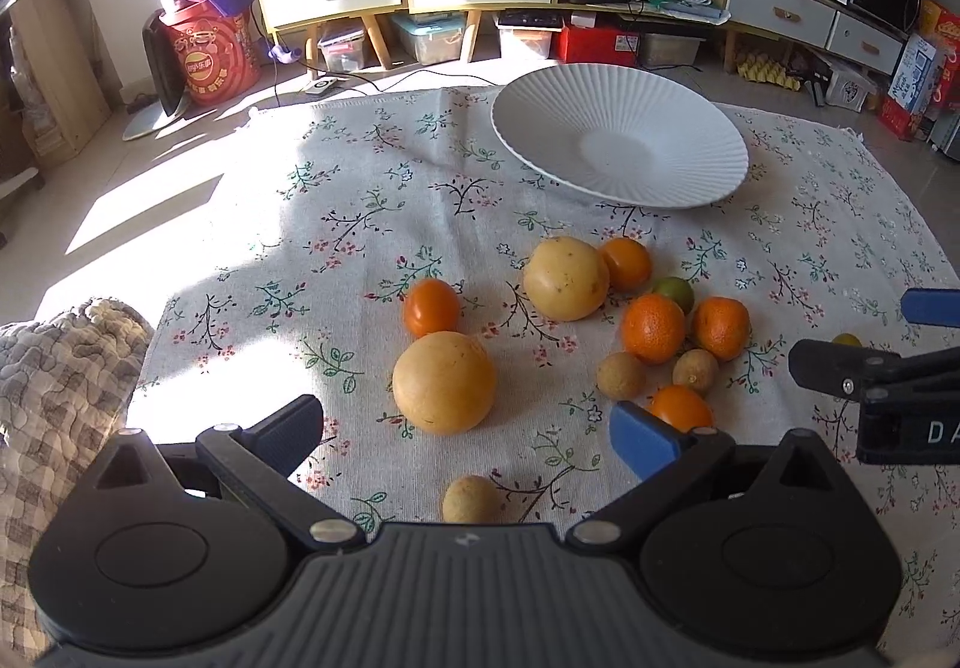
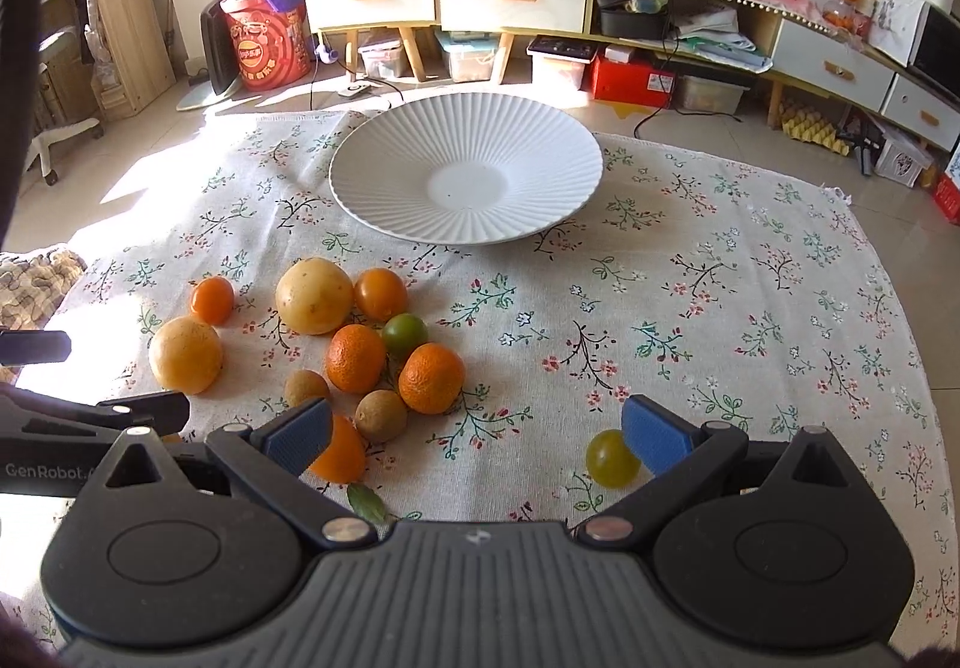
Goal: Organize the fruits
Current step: 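Move both grippers toward the fruit pile on the tablecloth, then grasp the yellow round fruit with the left gripper while the right gripper grasps an orange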
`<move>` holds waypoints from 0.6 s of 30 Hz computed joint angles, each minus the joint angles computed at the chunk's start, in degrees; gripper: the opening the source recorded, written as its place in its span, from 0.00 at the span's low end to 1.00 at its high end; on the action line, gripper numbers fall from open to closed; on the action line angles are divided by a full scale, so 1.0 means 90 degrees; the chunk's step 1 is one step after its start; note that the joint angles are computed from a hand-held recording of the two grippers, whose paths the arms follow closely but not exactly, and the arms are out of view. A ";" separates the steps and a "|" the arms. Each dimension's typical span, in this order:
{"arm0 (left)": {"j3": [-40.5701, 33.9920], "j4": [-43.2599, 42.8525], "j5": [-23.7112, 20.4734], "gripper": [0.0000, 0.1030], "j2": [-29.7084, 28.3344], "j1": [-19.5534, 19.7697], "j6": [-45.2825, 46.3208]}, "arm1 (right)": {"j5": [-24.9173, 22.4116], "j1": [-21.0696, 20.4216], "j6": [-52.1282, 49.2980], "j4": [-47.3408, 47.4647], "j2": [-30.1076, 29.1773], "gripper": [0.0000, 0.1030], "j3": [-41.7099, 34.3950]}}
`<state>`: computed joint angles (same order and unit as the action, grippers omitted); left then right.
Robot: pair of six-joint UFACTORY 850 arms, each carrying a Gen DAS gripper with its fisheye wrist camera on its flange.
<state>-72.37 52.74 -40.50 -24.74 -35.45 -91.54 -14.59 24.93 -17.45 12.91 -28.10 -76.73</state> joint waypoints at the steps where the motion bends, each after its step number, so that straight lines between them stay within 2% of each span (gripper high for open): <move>1: -0.0023 0.0014 -0.0016 0.90 -0.0009 0.0041 0.0132 | -0.0193 -0.0041 -0.0385 0.0432 -0.0059 1.00 -0.0111; 4: 0.0016 0.0125 0.0253 0.90 0.0046 0.0208 0.0259 | -0.0460 -0.0178 -0.1524 0.1716 -0.0191 1.00 -0.0303; 8: 0.0062 0.0450 0.0639 0.90 0.0053 0.0407 0.0183 | -0.0722 -0.0297 -0.2458 0.2745 -0.0344 1.00 -0.0531; 10: 0.0173 0.0776 0.1094 0.88 0.0103 0.0517 -0.0135 | -0.0953 -0.0346 -0.2388 0.2817 -0.0452 0.98 -0.0699; 14: 0.0137 0.1099 0.1577 0.82 0.0020 0.0680 -0.0205 | -0.1446 -0.0463 -0.2448 0.3286 -0.0672 0.90 -0.0994; 16: 0.0088 0.1198 0.1824 0.74 -0.0032 0.0756 -0.0141 | -0.1573 -0.0482 -0.2439 0.3427 -0.0758 0.87 -0.1092; 18: 0.0004 0.1181 0.2004 0.71 -0.0122 0.0817 -0.0018 | -0.1685 -0.0486 -0.2352 0.3418 -0.0838 0.82 -0.1188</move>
<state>-72.33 63.37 -22.46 -25.84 -28.09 -91.70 -29.75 20.56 -38.62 43.67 -35.65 -87.42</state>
